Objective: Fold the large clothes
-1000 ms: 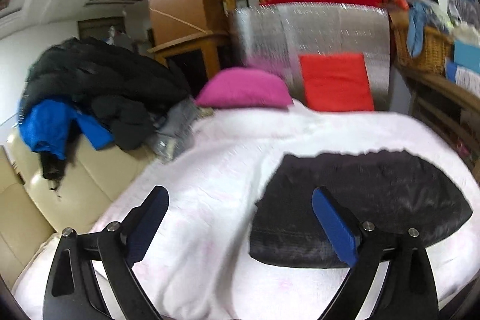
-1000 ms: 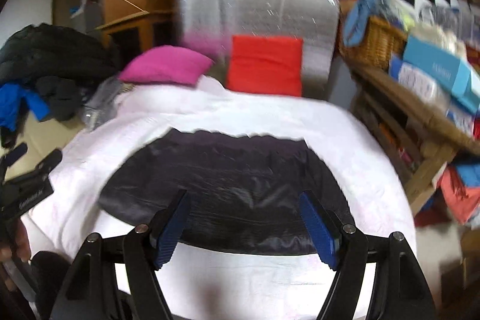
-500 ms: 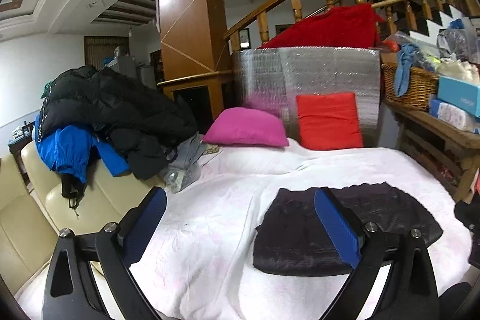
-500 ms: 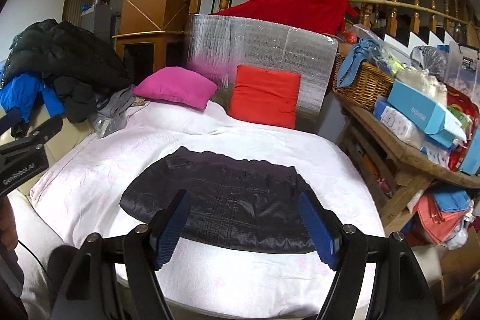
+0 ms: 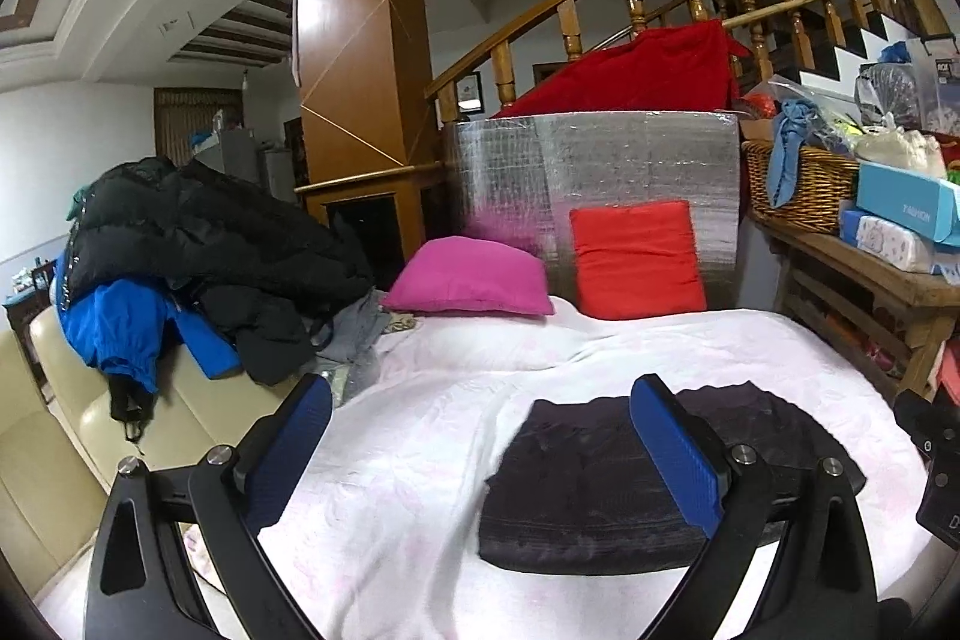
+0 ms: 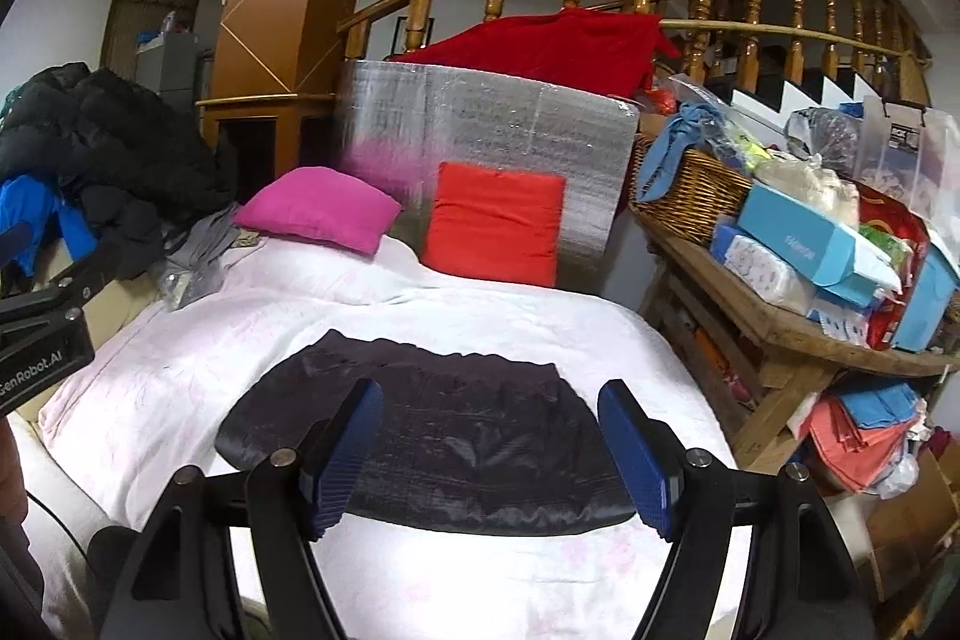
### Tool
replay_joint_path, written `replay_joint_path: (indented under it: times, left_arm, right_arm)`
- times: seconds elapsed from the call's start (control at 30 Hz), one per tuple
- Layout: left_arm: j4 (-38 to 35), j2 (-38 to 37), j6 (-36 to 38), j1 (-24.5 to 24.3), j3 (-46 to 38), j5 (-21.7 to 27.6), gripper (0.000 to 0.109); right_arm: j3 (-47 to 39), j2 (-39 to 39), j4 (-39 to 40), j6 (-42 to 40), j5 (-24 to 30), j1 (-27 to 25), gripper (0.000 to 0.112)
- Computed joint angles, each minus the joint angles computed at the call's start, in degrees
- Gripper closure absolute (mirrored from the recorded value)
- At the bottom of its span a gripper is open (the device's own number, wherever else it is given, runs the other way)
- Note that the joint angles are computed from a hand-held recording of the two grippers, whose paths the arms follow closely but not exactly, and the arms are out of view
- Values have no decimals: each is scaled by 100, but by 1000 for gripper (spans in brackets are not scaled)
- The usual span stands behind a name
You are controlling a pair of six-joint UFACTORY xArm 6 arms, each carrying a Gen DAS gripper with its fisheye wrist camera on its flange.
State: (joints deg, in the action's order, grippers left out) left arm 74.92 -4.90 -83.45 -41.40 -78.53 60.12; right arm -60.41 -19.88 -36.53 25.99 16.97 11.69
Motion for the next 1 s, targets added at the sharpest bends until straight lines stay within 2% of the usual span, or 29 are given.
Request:
replay_joint_path:
  times: [0.33,1.0]
  left_arm:
    - [-26,161,139,1,-168,-133,9]
    - [-25,-56,58,50,73,-151,9]
  right_arm:
    - [-26,3,30,6,97,-171,35]
    - [-197,141,34,58,135,76,35]
